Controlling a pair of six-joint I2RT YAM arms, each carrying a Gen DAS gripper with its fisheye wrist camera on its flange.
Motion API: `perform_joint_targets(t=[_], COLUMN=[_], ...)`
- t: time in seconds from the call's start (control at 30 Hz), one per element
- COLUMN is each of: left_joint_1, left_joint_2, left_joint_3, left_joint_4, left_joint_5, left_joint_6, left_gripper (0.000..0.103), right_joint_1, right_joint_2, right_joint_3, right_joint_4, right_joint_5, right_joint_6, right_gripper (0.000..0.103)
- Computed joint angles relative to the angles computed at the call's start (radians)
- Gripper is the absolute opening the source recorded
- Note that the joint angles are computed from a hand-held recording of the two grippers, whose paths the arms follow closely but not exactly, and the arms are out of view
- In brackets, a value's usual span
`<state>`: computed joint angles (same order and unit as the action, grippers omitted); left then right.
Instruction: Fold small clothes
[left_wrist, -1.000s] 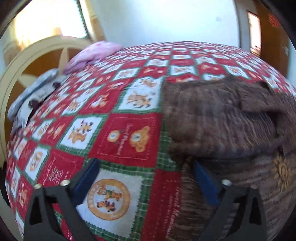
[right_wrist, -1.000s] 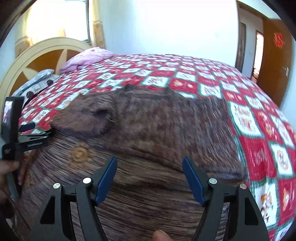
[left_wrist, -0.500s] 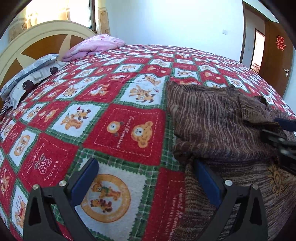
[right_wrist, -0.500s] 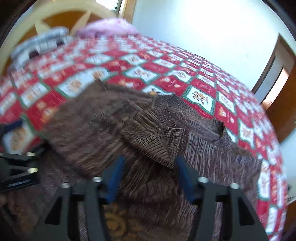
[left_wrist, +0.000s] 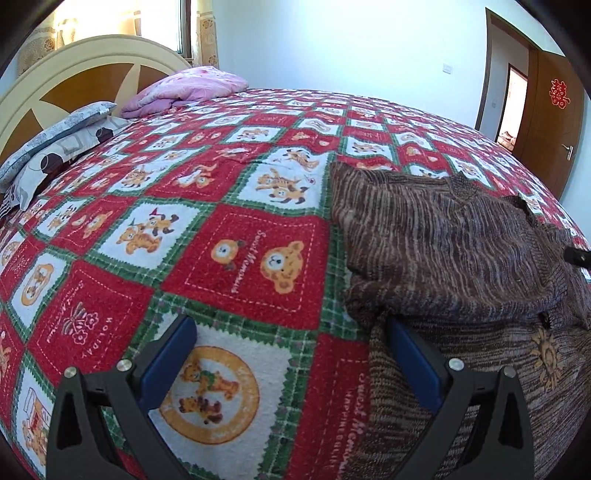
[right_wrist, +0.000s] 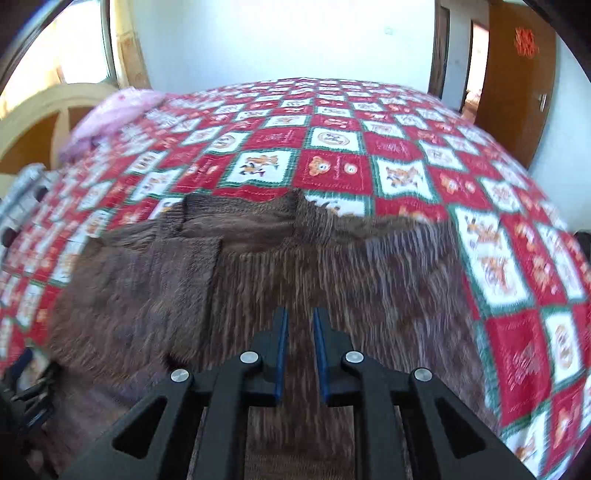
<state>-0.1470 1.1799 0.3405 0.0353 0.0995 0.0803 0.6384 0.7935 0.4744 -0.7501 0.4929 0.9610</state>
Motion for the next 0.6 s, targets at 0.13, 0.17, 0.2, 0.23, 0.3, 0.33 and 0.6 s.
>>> perform_joint_targets(t=[0.13, 0.17, 0.2, 0.23, 0.3, 0.33, 0.6], left_joint_1=[0.001, 0.001, 0.002, 0.003, 0.003, 0.002, 0.011], left_joint_2=[-0.001, -0.001, -0.001, -0.001, -0.001, -0.002, -0.009], left_joint_3=[0.001, 0.001, 0.0, 0.0, -0.001, -0.001, -0.007], left_joint_4=[0.0, -0.001, 0.0, 0.0, 0.001, 0.002, 0.005], left_joint_5=[0.001, 0.001, 0.002, 0.004, 0.004, 0.004, 0.017], left_joint_6=[0.0, 0.001, 0.002, 0.002, 0.001, 0.0, 0.002], left_gripper=[0.103, 0.103, 0.103, 0.103, 0.103, 0.103, 0.103], right_joint_1=[0.191, 0.246, 0.272, 0.277, 0.26, 0.245, 0.342], right_joint_2=[-0.117, -0.066, 0.004, 0.051, 0.13, 0.157, 0.064], right_joint_3=[-0.054, -0.039, -0.02, -0.01, -0.01, -0.014, -0.008], right_joint_4=[0.072, 0.086, 0.1, 0.113, 0.173, 0.194, 0.059], right_joint_5=[-0.023, 0.008, 0.023, 0.023, 0.008, -0.005, 0.117], right_joint_6=[0.115, 0.14, 0.142, 0.135, 0.121, 0.122, 0.179], right_gripper=[0.056, 0.056, 0.056, 0.056, 0.053, 0.046, 0.003])
